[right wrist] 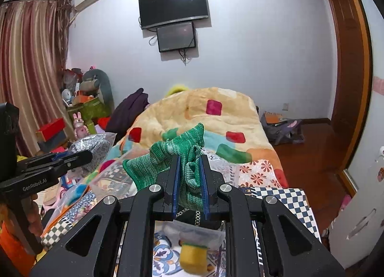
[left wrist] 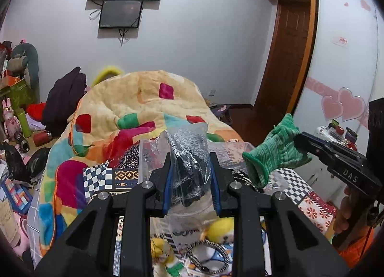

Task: Organize soft objects
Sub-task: 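Carry the bag into the box with the left tool while the right tool releases the glove inside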

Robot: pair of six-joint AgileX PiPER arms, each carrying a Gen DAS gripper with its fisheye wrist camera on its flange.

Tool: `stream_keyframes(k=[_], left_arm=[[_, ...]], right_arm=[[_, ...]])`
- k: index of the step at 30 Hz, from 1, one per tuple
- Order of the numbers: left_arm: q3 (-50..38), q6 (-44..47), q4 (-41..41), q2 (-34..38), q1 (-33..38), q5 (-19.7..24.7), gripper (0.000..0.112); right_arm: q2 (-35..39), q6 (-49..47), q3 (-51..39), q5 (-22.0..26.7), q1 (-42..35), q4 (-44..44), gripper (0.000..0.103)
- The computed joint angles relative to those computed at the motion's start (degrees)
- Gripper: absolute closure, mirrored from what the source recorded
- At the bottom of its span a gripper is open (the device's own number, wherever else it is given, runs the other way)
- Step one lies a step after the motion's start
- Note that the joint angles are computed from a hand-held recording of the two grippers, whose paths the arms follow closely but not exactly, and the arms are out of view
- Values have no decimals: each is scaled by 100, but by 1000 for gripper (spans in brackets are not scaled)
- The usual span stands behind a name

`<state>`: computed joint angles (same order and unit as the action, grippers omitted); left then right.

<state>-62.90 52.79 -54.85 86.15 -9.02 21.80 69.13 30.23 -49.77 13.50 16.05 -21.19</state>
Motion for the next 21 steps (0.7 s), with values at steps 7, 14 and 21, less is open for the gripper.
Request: stream_keyframes(k=[7,14,21], left_arm=[[-697,-1126,1286,968,-135,81,85],[-980,-1580,1767,1416,-221,217,86],[-1029,-2043,2395,1507,-418,169,85]], right_arm=[[528,-434,-137,166,-34,446,89],[882,-1416,-303,428,-166,1286,89],[1076,-1954,-476,779,-227,1757,88]])
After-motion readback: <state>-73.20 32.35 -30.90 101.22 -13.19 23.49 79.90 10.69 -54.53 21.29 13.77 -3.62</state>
